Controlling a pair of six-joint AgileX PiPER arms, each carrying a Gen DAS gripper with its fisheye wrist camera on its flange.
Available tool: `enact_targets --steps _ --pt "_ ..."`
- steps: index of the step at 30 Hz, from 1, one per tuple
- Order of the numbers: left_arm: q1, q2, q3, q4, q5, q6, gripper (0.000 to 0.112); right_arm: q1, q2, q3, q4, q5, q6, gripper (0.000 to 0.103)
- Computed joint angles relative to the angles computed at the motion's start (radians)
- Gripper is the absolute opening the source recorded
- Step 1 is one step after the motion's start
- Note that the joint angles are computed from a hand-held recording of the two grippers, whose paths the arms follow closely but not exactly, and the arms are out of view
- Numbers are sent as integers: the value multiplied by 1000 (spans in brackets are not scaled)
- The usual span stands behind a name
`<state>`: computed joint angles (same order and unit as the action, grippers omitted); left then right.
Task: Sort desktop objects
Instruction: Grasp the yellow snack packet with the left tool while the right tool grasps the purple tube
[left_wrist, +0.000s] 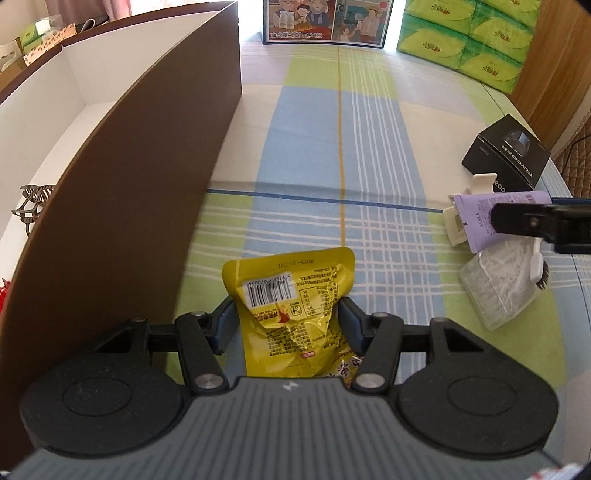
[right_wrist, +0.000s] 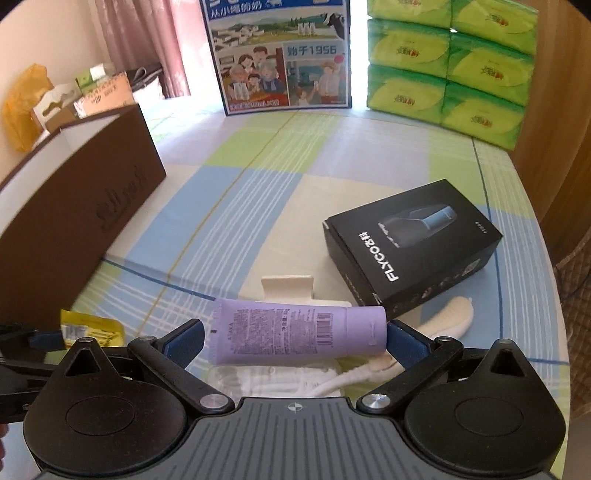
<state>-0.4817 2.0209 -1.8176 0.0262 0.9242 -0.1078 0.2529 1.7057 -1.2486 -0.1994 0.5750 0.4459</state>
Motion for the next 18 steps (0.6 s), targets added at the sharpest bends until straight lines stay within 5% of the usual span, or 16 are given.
enact_targets --steps 8,18 --pt "-5 8 -11 3 3 4 54 40 58 -32 -93 18 46 98" --pt "-7 11 -12 5 -5 7 55 10 -64 18 41 -4 -150 48"
